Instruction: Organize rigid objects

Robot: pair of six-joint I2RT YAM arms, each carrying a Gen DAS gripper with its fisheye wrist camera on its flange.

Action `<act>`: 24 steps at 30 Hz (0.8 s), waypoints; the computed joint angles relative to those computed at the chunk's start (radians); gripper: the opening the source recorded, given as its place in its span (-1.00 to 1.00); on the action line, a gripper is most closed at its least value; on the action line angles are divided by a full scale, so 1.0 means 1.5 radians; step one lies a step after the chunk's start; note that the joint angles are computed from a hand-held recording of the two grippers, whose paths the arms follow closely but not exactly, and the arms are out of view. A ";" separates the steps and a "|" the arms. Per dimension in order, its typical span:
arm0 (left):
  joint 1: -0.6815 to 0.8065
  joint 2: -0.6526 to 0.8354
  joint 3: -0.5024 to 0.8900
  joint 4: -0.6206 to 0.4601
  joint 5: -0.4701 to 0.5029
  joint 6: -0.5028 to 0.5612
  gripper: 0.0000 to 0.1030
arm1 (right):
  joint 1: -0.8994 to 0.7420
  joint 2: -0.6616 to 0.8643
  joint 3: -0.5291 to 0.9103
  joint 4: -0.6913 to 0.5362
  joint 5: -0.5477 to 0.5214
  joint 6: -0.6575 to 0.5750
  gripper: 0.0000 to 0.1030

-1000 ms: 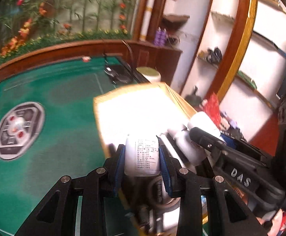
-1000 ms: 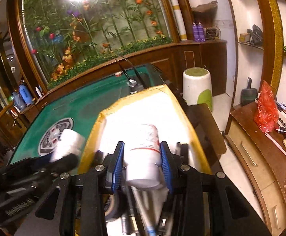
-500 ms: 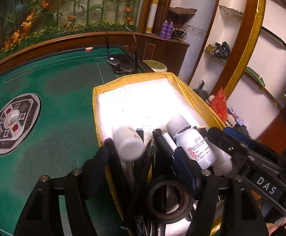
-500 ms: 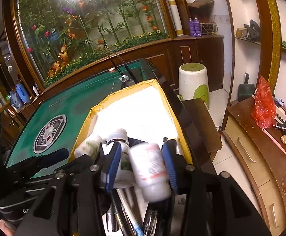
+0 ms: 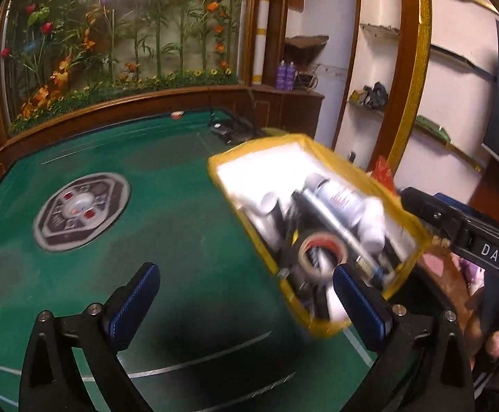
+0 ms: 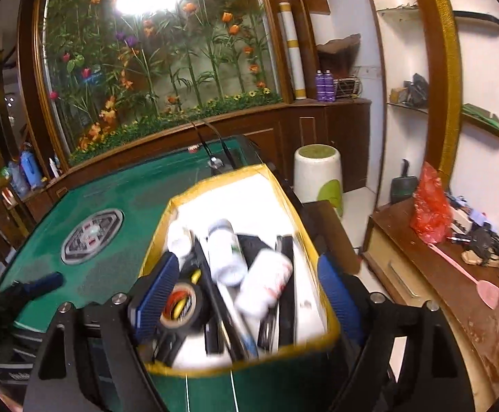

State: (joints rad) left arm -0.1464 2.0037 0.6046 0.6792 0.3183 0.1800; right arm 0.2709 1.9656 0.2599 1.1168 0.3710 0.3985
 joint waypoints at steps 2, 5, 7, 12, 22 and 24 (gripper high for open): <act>0.016 -0.007 -0.051 0.077 -0.032 0.019 0.98 | 0.042 0.016 -0.012 0.014 0.051 0.025 0.71; 0.036 -0.015 -0.108 0.151 -0.052 0.051 0.98 | 0.117 0.059 -0.026 0.047 0.116 0.080 0.83; 0.048 -0.015 -0.141 0.202 -0.051 0.067 0.98 | 0.160 0.090 -0.027 0.071 0.148 0.108 0.83; 0.056 -0.037 -0.151 0.172 -0.065 0.101 0.98 | 0.240 0.129 -0.018 0.098 0.209 0.121 0.85; 0.062 -0.005 -0.124 0.146 -0.093 0.109 0.98 | 0.229 0.126 0.013 0.042 0.189 0.136 0.86; 0.060 0.004 -0.122 0.151 -0.099 0.106 0.98 | 0.226 0.128 0.021 0.029 0.185 0.137 0.85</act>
